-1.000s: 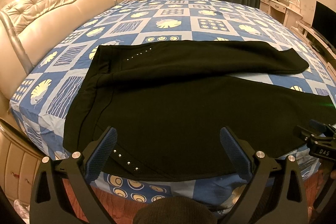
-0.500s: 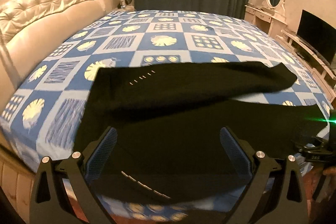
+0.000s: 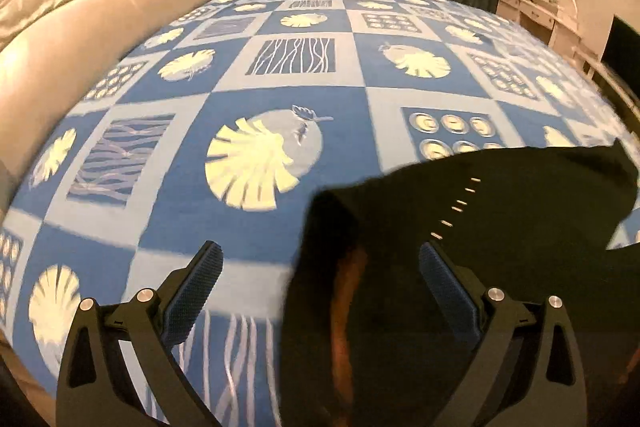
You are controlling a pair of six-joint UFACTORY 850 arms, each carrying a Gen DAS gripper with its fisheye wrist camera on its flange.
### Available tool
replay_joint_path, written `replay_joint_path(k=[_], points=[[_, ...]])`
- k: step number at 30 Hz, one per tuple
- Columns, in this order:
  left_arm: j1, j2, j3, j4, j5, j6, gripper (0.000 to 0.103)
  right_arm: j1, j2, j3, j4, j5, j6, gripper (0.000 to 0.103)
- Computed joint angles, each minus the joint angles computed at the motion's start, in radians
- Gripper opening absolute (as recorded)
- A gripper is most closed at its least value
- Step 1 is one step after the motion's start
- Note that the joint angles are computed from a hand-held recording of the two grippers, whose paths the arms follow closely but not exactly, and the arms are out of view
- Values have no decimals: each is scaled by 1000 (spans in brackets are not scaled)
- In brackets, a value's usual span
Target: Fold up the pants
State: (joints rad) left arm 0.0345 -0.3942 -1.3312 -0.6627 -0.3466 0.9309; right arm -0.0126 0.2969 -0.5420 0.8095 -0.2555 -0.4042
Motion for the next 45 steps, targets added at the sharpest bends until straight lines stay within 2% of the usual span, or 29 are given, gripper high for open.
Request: replay_joint_path(k=[3, 6, 9, 10, 11, 12, 13, 14, 16, 17, 20, 23, 26, 29, 30, 32, 33, 35, 36, 37, 38, 39, 40, 42, 45], points=[[3, -69, -76, -3, -28, 7, 98, -3, -45, -22, 104, -16, -94, 101], [16, -121, -137, -23, -104, 14, 98, 6, -86, -49, 149, -12, -162, 101], [25, -145, -168, -38, -151, 33, 97, -6, -117, -76, 237, -44, -263, 101], [29, -146, -168, -65, -163, 61, 79, -10, -126, -83, 264, -56, -297, 101], [37, -156, -184, -88, -207, 87, 38, -15, -139, -95, 307, -76, -349, 101], [44, -178, -215, -76, -270, 72, 23, -23, -160, -115, 354, -104, -411, 101], [49, -203, -248, -50, -330, 15, 19, -25, -180, -136, 358, -121, -431, 101], [49, -207, -254, -47, -347, -1, 13, -25, -195, -155, 355, -133, -440, 101], [44, -194, -234, -53, -321, 34, 12, -26, -251, -226, 345, -174, -488, 101], [42, -188, -227, -60, -314, 53, 9, -22, -282, -273, 302, -179, -487, 101], [41, -191, -231, -60, -316, 49, 7, -12, -389, -431, 178, -192, -534, 101], [45, -196, -235, -73, -323, 63, 6, -3, -538, -635, -20, -217, -503, 101], [47, -202, -238, -75, -325, 64, 6, 23, -693, -845, -273, -240, -374, 101], [53, -208, -240, -88, -331, 72, 6, 49, -817, -1006, -473, -298, -283, 100], [54, -212, -243, -93, -334, 72, 7, 57, -858, -1058, -543, -332, -240, 97], [59, -224, -256, -100, -352, 65, 7, 72, -939, -1158, -675, -412, -166, 80], [61, -230, -262, -99, -358, 59, 7, 71, -965, -1186, -689, -449, -164, 72], [63, -245, -281, -95, -373, 35, 7, 53, -1008, -1244, -615, -528, -177, 67], [63, -253, -291, -91, -381, 17, 7, 41, -1020, -1262, -566, -556, -190, 57], [63, -260, -301, -87, -390, 0, 7, 33, -1023, -1269, -527, -577, -209, 35], [63, -266, -311, -84, -398, -12, 7, 27, -1025, -1273, -494, -598, -231, 24], [63, -268, -312, -88, -401, -8, 7, 30, -1010, -1254, -492, -595, -245, 11], [62, -268, -314, -93, -399, -2, 7, 37, -991, -1227, -512, -571, -245, 8], [66, -261, -305, -118, -400, 18, 6, 48, -938, -1160, -528, -512, -248, 7], [85, -233, -274, -233, -413, 100, 5, 46, -808, -1003, -436, -379, -322, 7]])
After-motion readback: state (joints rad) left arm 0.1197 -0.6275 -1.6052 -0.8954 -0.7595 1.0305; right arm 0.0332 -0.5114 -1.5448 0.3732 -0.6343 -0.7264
